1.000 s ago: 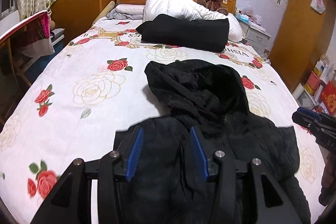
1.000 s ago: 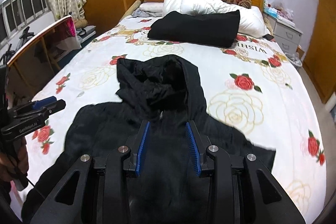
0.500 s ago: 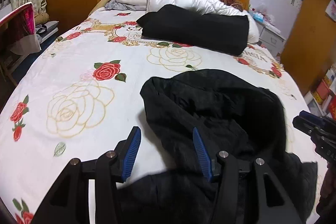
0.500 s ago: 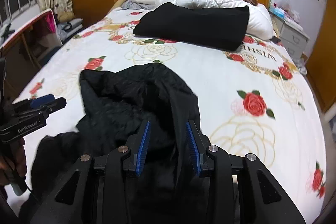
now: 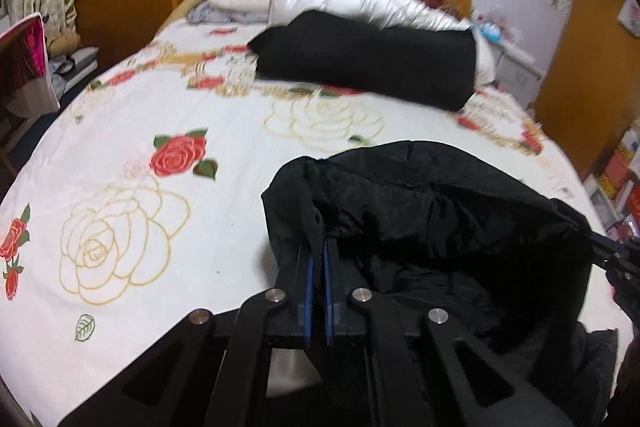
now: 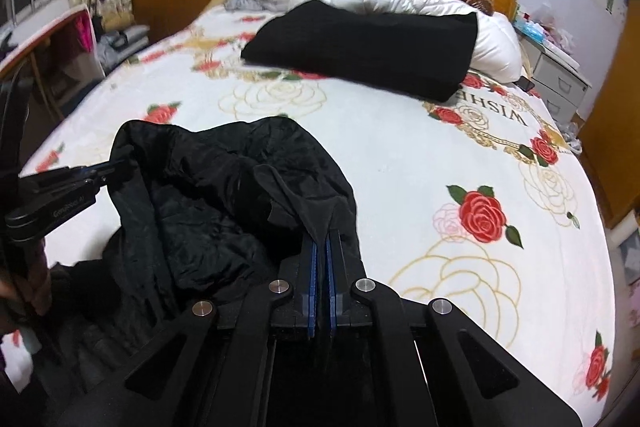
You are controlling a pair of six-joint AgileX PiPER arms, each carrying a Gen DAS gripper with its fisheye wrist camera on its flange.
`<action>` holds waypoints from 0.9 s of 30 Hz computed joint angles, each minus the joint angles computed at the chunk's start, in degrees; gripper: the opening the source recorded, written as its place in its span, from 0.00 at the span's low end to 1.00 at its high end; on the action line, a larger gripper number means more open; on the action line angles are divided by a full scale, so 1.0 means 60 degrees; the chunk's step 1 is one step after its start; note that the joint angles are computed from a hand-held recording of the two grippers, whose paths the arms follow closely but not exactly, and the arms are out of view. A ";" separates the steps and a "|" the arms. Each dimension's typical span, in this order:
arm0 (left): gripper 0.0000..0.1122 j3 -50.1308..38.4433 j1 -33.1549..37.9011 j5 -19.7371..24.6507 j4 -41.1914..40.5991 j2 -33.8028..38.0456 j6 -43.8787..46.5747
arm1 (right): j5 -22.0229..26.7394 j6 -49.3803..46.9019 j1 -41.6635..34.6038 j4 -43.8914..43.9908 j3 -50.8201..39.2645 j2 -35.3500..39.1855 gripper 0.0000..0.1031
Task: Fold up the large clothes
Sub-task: 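Grasp the jacket hem with both tools and lift it toward the hood, then carry the held hem over the jacket toward the hood with both tools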
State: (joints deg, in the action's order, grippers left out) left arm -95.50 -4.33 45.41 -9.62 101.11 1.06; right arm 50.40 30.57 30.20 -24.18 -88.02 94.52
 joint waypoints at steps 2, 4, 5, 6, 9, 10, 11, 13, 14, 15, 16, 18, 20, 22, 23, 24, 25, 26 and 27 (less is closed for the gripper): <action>0.03 0.0542 0.0070 -0.0151 -0.0404 -0.0741 0.0279 | -0.0065 0.0257 0.0034 -0.0093 0.0587 -0.0769 0.03; 0.03 0.0939 0.0176 -0.0124 -0.0904 -0.1427 0.0584 | -0.0030 0.0557 0.0095 -0.0149 0.1109 -0.1506 0.03; 0.03 0.1130 0.0202 -0.0025 -0.1057 -0.1839 0.0660 | 0.0007 0.0701 0.0124 -0.0111 0.1411 -0.1954 0.03; 0.03 0.1332 0.0237 0.0025 -0.1247 -0.2223 0.0740 | 0.0093 0.0908 0.0207 -0.0123 0.1739 -0.2451 0.03; 0.03 0.1990 0.0289 0.0343 -0.1751 -0.3437 0.0925 | 0.0431 0.1524 0.0606 -0.0200 0.2527 -0.3639 0.03; 0.03 0.2224 0.0241 0.0470 -0.1791 -0.3834 0.0944 | 0.0658 0.1836 0.0880 -0.0319 0.2804 -0.4026 0.03; 0.03 0.2500 0.0122 0.0567 -0.1700 -0.4271 0.0890 | 0.0766 0.1971 0.1004 -0.0342 0.2963 -0.4246 0.02; 0.03 0.2993 -0.0057 0.0812 -0.1610 -0.4986 0.0819 | 0.1141 0.2544 0.1554 -0.0480 0.3479 -0.4888 0.02; 0.03 0.3343 -0.0182 0.0927 -0.1485 -0.5428 0.0694 | 0.1425 0.3030 0.2001 -0.0655 0.3783 -0.5233 0.01; 0.03 0.3609 -0.0283 0.1074 -0.1372 -0.5766 0.0561 | 0.1621 0.3405 0.2327 -0.0740 0.4019 -0.5472 0.01; 0.03 0.3877 -0.0361 0.1243 -0.1348 -0.6082 0.0466 | 0.1841 0.3833 0.2669 -0.0817 0.4277 -0.5709 0.01; 0.04 0.4468 -0.0442 0.1615 -0.1320 -0.6698 0.0240 | 0.2091 0.4346 0.3029 -0.0769 0.4690 -0.6105 0.00; 0.04 0.5021 -0.0604 0.1974 -0.1101 -0.7196 -0.0125 | 0.2415 0.5023 0.3586 -0.0772 0.5100 -0.6484 0.00; 0.04 0.5411 -0.0655 0.2344 -0.0996 -0.7475 -0.0439 | 0.2682 0.5584 0.4093 -0.0690 0.5465 -0.6741 0.00; 0.04 0.5546 -0.0640 0.2495 -0.0960 -0.7571 -0.0577 | 0.2777 0.5801 0.4290 -0.0631 0.5617 -0.6821 0.00; 0.04 0.5644 -0.0602 0.2677 -0.0917 -0.7681 -0.0696 | 0.2872 0.5908 0.4434 -0.0498 0.5740 -0.6880 0.00; 0.04 0.5695 -0.0473 0.2894 -0.0971 -0.7768 -0.0701 | 0.2987 0.5985 0.4543 -0.0357 0.5782 -0.6888 0.00; 0.06 0.5765 -0.0194 0.3179 -0.1162 -0.7906 -0.0573 | 0.3118 0.6089 0.4683 -0.0319 0.5758 -0.6952 0.00; 0.06 0.5857 0.0263 0.3454 -0.1536 -0.8107 -0.0223 | 0.3171 0.6141 0.4783 -0.0291 0.5728 -0.7052 0.00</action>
State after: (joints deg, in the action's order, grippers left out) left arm -60.36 -2.75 66.13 -18.84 52.47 -0.28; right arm 69.42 67.42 58.90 -25.92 -53.65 52.21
